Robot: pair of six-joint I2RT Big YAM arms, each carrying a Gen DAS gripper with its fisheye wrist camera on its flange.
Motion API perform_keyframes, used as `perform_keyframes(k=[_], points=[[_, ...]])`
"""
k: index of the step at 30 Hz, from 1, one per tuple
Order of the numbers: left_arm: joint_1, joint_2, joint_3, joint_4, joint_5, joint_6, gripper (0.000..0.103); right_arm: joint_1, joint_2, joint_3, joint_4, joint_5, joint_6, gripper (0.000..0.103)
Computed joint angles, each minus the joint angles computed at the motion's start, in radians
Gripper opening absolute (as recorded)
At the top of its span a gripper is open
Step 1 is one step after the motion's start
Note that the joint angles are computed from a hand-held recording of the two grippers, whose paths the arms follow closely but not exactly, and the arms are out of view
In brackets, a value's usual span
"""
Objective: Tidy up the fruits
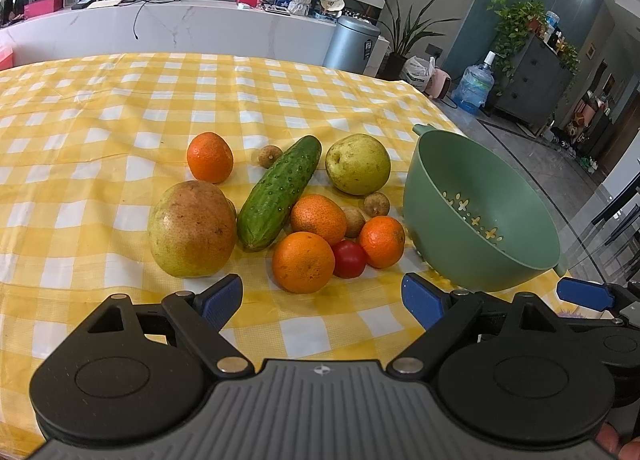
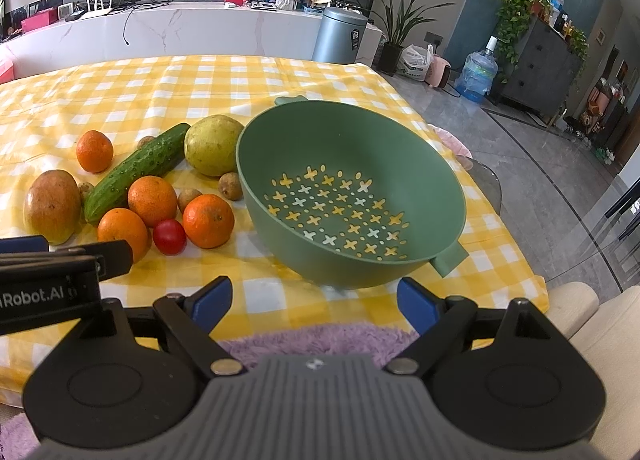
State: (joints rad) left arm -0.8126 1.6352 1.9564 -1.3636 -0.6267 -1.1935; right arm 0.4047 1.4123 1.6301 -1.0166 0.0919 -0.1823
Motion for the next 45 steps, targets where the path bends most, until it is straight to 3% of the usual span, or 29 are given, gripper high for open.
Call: perform_keyframes(k=[16, 20, 39, 41, 45], points=[[0.001, -0.001, 0.000, 0.001, 0.006, -0.005, 0.103, -0.001, 0.000, 0.000, 0.001, -0.001, 0.001, 0.086], [-0.002, 0.018, 0.030, -0.029, -0.009, 0.000, 0.103, 0.001, 0.000, 0.000, 0.000, 0.005, 0.003, 0.085], [0.003, 0.021, 0.027, -0.014, -0.005, 0.011, 0.103, 0.004, 0.003, 0.005, -0.005, 0.006, 0.012, 0.085], [-0.002, 0.019, 0.032, -0.032, -0.036, 0.012, 0.103, 0.006, -0.002, 0.002, 0.005, 0.006, 0.011, 0.085], [0.000, -0.007, 0.025, -0.085, -0.086, 0.012, 0.103, 0.012, -0.056, -0.046, 0.097, -0.043, -0.021, 0.086]])
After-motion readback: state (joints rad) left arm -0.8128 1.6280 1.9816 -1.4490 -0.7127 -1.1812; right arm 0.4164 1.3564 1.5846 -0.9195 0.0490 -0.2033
